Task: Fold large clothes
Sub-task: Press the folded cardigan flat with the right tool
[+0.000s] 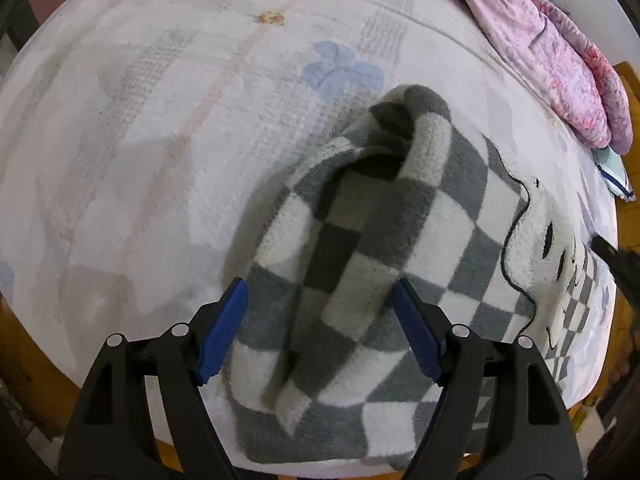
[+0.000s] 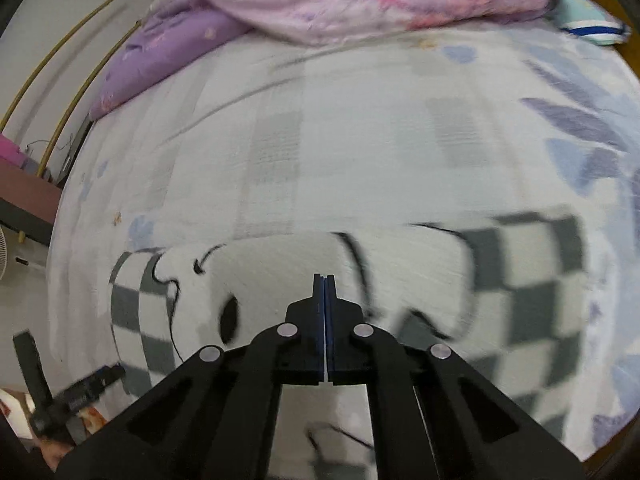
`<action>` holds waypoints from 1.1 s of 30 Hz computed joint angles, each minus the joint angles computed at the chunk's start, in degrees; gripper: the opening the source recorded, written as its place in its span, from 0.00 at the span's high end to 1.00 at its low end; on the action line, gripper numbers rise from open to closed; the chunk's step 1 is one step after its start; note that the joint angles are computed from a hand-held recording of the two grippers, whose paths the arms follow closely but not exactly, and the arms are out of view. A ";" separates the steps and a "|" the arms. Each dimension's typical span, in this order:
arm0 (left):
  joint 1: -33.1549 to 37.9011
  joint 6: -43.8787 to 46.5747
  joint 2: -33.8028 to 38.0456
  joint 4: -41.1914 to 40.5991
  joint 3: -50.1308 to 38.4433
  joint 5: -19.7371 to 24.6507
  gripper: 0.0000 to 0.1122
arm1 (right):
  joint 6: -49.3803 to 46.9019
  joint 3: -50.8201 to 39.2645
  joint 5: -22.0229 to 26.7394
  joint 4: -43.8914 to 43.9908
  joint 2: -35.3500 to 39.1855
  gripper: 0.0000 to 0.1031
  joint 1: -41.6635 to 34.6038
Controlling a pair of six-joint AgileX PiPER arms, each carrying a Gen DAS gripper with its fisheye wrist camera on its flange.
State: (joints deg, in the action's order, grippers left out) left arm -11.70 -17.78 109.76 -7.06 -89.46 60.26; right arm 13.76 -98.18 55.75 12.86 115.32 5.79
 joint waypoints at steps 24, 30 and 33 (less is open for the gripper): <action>13.46 14.10 -10.25 -21.36 27.30 -9.16 0.27 | 0.05 35.66 -14.56 9.03 -13.66 1.00 4.76; 15.21 18.10 -13.66 -25.24 29.66 -8.36 0.27 | 10.55 38.08 -15.75 1.32 -17.13 1.00 9.77; 14.44 19.12 -14.27 -24.95 29.30 -7.92 0.25 | 11.05 42.70 -14.91 4.36 -18.87 1.00 12.28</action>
State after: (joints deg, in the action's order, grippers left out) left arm 2.74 1.33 95.50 -32.02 -60.16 52.35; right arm 24.81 -55.48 40.84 17.22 96.46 18.07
